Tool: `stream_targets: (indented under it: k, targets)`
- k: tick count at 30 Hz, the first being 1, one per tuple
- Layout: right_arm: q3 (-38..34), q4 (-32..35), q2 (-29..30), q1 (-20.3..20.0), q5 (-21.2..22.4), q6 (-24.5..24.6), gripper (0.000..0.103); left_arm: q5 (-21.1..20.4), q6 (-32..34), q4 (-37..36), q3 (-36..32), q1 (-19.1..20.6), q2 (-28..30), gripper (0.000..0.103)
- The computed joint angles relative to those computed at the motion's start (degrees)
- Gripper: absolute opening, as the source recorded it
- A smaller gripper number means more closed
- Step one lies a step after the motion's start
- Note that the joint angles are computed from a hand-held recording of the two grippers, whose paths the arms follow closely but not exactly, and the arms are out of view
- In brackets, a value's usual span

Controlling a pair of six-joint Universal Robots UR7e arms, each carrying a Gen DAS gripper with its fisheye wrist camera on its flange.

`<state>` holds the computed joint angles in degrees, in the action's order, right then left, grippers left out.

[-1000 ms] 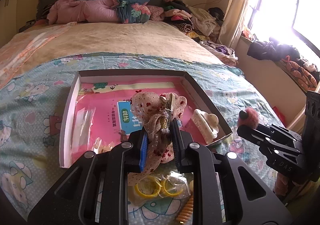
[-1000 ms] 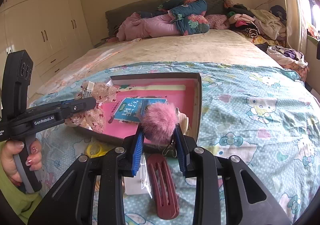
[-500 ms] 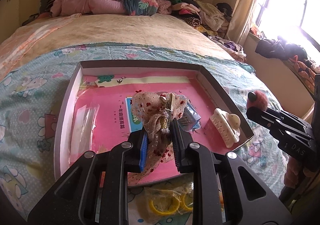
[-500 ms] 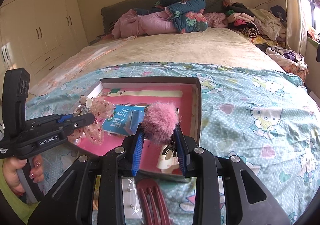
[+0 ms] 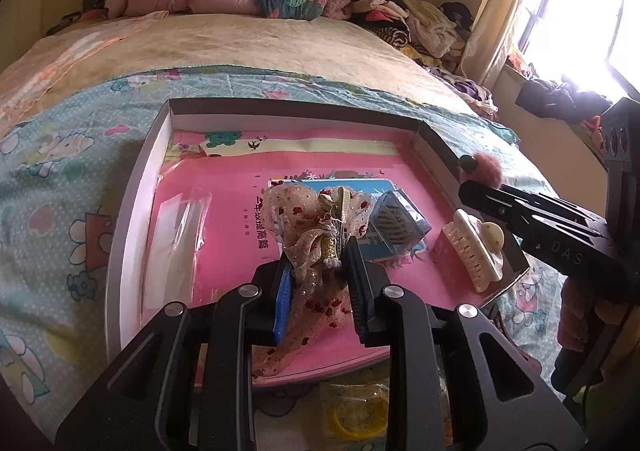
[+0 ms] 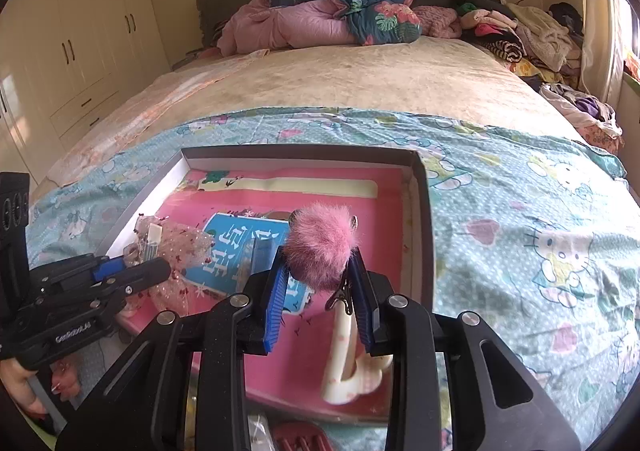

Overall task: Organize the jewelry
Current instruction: 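Carry the pom-pom clip and scrunchie into the tray and open both tools, then withdraw both tools from the tray toward the remaining items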

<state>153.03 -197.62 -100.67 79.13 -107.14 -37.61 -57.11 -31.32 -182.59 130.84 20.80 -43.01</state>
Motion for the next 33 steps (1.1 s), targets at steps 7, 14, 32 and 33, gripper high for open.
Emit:
stream_targets:
  k: [7,14,32,33]
  targets:
    - [-2.9,-2.1,6.4,1.3,-2.9,0.6,0.029,-0.2,0.0,-0.3,0.1,0.3,0.2,0.018]
    - [-4.1,-2.3,9.1,0.7,-4.2,1.0,0.03,-0.3,-0.2,-0.2,0.2,0.3,0.2,0.02]
    - [-0.9,-1.8,2.4,-0.5,-0.7,-0.2,0.056,0.3,-0.6,-0.7,1.0,-0.3,-0.3,0.032]
    - [-0.6,-1.6,1.8,-0.5,-0.6,-0.4,0.057,0.4,-0.7,-0.7,1.1,-0.5,-0.3,0.033]
